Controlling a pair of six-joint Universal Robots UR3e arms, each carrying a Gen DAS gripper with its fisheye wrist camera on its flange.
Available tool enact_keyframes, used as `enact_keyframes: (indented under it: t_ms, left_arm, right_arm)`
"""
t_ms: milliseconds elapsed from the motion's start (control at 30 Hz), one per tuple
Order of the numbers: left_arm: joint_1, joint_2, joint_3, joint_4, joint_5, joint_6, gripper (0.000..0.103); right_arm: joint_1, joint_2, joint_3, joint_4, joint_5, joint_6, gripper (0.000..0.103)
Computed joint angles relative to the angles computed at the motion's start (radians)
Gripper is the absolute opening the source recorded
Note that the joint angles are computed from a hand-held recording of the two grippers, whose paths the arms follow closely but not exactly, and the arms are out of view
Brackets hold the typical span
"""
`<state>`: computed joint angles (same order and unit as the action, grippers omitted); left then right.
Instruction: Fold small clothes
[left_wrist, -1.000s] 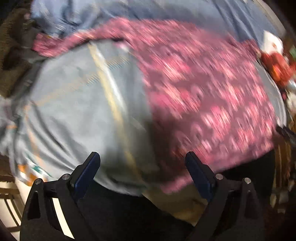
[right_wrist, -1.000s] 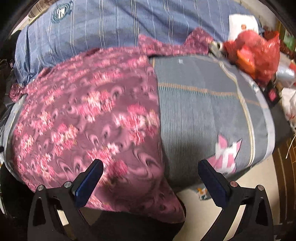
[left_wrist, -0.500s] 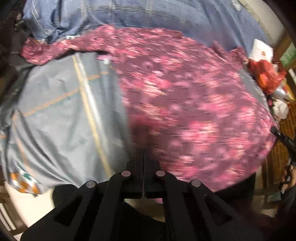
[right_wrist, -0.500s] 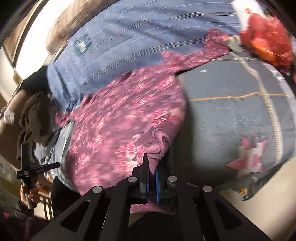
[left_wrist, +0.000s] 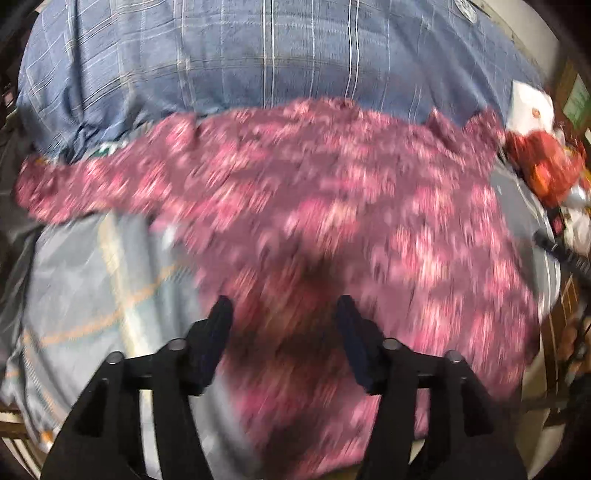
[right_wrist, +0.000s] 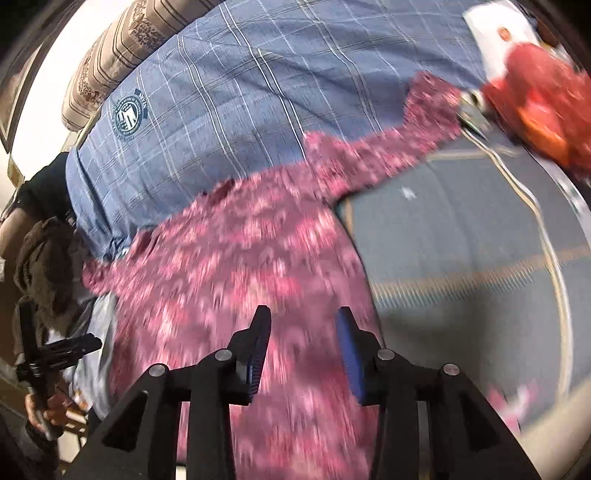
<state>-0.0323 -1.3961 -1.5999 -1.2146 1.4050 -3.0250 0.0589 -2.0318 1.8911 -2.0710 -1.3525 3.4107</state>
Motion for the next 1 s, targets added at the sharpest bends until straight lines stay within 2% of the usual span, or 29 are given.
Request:
enact_keyframes:
  t_ms: [67,100,133,200,267,333,400,533,600,700,867,900,933,1000]
  left_arm:
    - [-0.060,-0.146,0.045,0.109,0.056,-0.079,0.063]
    - [-0.081,-0.192,0.071,0.119,0.080,-0.097,0.063]
    - [-0.106,-0.250,0.098,0.127,0.116,-0.113,0.063]
    - [-0.113,-0.297,0.101,0.129,0.122,-0.111,0.064]
    - [-0.117,-0.280,0.039,0.226,0.129,-0.115,0.070]
    - [-0.118,-0.289,0.045,0.229,0.120,-0.127,0.075]
    - [-0.107,-0.287,0.042,0.235,0.097,-0.140,0.078]
    - [-0.125,-0.304,0.042,0.255,0.112,-0.136,0.085]
    - [-0.133,-0.327,0.057,0.262,0.114,-0.135,0.086]
    - [-0.133,-0.340,0.067,0.260,0.106,-0.129,0.088]
    - [-0.126,-0.338,0.072,0.246,0.098,-0.111,0.089]
    - [-0.124,-0.338,0.073,0.244,0.096,-0.109,0.089]
    - [-0.121,-0.338,0.078,0.236,0.092,-0.107,0.089]
    - [-0.117,-0.342,0.098,0.211,0.084,-0.101,0.089]
  right_arm:
    - [0.038,0.106,0.035,-0.092,-0.050,-0.015,0.038]
    - [0.049,0.171,0.001,-0.048,-0.076,-0.042,0.035]
    - [0.043,0.194,-0.011,-0.060,-0.067,-0.066,0.034]
    - [-0.075,0.153,-0.042,-0.044,0.040,-0.125,0.030]
    - [-0.239,0.133,-0.098,-0.032,0.116,-0.138,0.039]
    - [-0.410,0.181,-0.164,-0.070,0.147,-0.119,0.067]
    - [-0.498,0.323,-0.276,-0.119,0.103,-0.066,0.069]
    - [-0.505,0.612,-0.524,-0.145,-0.022,0.017,0.069]
    - [-0.523,0.689,-0.584,-0.194,-0.005,0.041,0.069]
    - [-0.496,0.844,-0.768,-0.154,-0.062,0.056,0.073]
    - [-0.416,1.082,-1.056,-0.021,-0.226,0.064,0.074]
    - [-0.404,1.095,-1.064,-0.029,-0.265,0.069,0.069]
    - [-0.403,1.081,-1.030,-0.072,-0.264,0.068,0.044]
    - [-0.426,1.025,-0.933,-0.170,-0.202,0.073,0.010]
